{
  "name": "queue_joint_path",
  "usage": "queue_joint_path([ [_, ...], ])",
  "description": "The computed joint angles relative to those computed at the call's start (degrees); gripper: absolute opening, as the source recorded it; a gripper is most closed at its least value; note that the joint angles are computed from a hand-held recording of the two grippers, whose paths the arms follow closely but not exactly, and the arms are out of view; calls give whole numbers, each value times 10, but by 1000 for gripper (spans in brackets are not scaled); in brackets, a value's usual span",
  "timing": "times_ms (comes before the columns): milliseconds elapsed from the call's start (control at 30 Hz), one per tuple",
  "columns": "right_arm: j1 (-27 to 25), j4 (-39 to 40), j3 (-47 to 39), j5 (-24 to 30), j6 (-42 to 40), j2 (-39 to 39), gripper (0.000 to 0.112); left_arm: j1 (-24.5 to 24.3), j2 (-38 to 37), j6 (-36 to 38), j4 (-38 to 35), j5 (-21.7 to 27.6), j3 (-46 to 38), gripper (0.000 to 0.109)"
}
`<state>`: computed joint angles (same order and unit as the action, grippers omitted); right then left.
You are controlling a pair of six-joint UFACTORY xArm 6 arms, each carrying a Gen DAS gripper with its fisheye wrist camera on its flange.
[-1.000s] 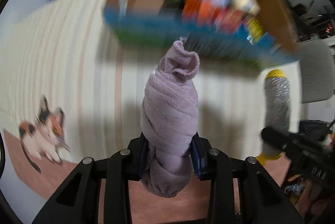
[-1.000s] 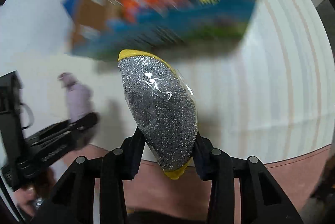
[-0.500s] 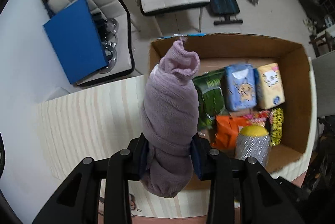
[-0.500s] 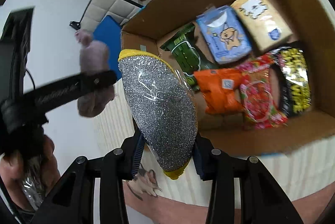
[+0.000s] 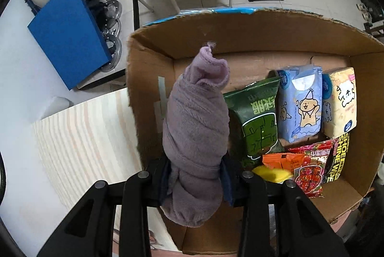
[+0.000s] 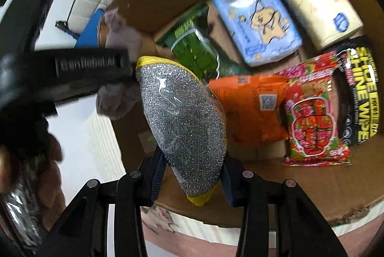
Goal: Organize soft objects
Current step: 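Lower the sock and sponge into the box and open both tools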
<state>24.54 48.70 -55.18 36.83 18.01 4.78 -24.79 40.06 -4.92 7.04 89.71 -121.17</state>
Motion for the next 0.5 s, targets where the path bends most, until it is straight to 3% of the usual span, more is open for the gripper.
queue_joint_path([
  [67, 1, -4, -22, 16, -4, 24, 52, 3, 14, -7, -4, 16, -22, 37],
  [100, 1, -10, -28, 19, 0, 29, 61, 6, 20, -8, -15, 23, -32, 39],
  [167, 2, -34, -34, 19, 17, 33, 69, 9, 17, -12, -21, 16, -33, 54],
  [500, -8, -122, -45, 47, 59, 11, 69, 7, -26, -13, -22, -19, 15, 66],
])
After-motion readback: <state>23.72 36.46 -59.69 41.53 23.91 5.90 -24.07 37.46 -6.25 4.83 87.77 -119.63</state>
